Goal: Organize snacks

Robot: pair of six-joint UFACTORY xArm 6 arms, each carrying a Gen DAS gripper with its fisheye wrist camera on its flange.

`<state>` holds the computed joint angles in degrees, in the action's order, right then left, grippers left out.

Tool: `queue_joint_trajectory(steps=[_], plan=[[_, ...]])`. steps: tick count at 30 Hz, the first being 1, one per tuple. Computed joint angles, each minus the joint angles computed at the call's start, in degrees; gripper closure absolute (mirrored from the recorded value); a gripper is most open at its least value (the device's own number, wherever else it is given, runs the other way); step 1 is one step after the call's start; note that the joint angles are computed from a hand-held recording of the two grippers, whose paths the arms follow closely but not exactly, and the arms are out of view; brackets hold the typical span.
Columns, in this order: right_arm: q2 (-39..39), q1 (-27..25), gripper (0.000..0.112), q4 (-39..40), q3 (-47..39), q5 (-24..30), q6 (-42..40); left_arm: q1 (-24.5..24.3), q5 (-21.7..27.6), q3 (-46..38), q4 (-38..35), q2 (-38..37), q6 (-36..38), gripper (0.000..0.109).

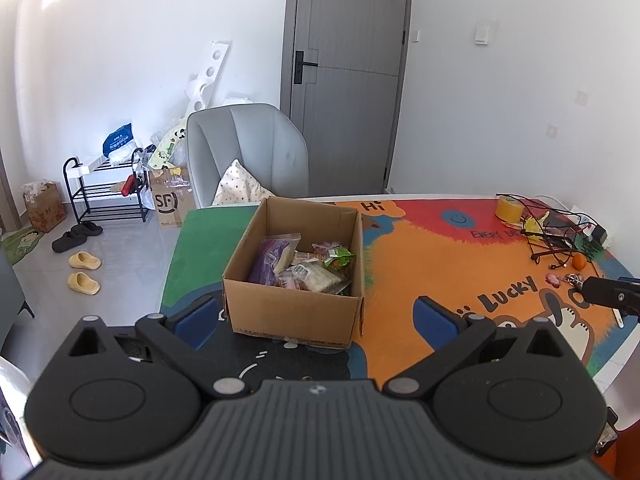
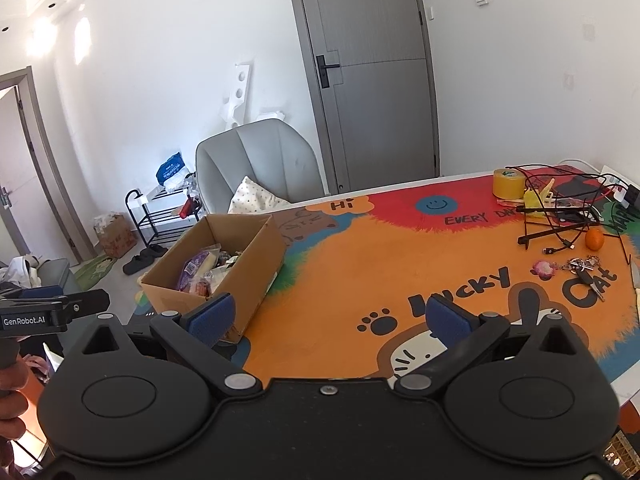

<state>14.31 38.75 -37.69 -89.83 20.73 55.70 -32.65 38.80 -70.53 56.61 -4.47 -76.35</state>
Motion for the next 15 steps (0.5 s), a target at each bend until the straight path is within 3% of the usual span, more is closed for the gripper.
queue_joint_trajectory(steps=[15], plan=[[-0.2, 0.2, 0.009, 3.0, 0.1, -0.6, -2.3, 0.3, -0.3, 0.5, -0.4, -0.8, 0.0, 0.006]])
